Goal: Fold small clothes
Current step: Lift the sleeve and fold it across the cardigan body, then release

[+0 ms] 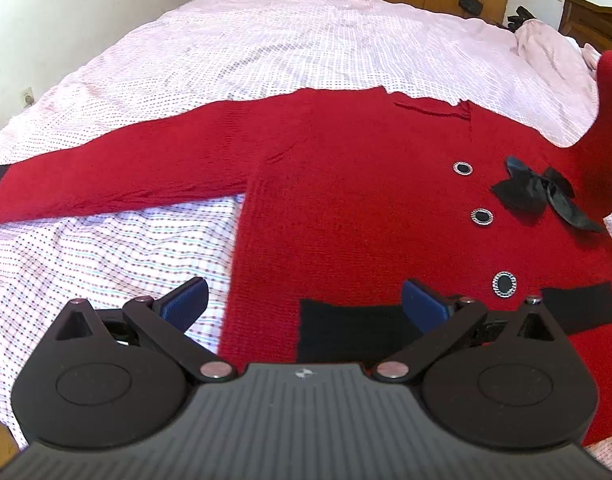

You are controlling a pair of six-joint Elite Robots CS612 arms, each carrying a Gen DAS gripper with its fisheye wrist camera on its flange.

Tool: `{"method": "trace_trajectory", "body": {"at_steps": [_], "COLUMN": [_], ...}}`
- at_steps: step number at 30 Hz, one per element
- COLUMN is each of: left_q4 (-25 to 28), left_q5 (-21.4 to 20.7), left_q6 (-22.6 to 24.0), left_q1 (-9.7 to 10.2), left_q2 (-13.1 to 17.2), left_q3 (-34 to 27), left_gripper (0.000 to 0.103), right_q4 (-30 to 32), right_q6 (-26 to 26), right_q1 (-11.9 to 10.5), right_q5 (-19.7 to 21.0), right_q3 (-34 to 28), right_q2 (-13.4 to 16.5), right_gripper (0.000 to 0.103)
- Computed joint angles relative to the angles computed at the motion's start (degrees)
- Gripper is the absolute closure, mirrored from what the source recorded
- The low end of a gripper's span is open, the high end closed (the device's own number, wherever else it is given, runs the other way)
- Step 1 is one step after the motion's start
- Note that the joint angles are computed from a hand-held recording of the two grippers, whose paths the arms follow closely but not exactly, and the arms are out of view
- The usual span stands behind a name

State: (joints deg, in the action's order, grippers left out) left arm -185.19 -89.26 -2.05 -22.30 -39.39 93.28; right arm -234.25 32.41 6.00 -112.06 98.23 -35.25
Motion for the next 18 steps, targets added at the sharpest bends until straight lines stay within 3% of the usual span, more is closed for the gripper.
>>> {"method": "trace_trajectory", "body": {"at_steps": [8, 18], "left_q4": [-0.9, -1.62], "left_q5": [-0.18, 0.86], "left_q6": [-0.69, -1.81], "left_q1": [1.22, 2.52], "left_q2": [0.54, 1.12], "left_q3": [-0.03, -0.45], "left_gripper": [0.0, 0.0], "right_q4": [5.16, 7.78], "right_q6": [0.57, 0.08], "right_q1": [1.58, 4.36], "right_q5": [-0.98, -5.47], "right_q3": [-3.86, -11.65], "right_q2": [1.06, 5.14], "right_gripper": [0.091, 0.091]}}
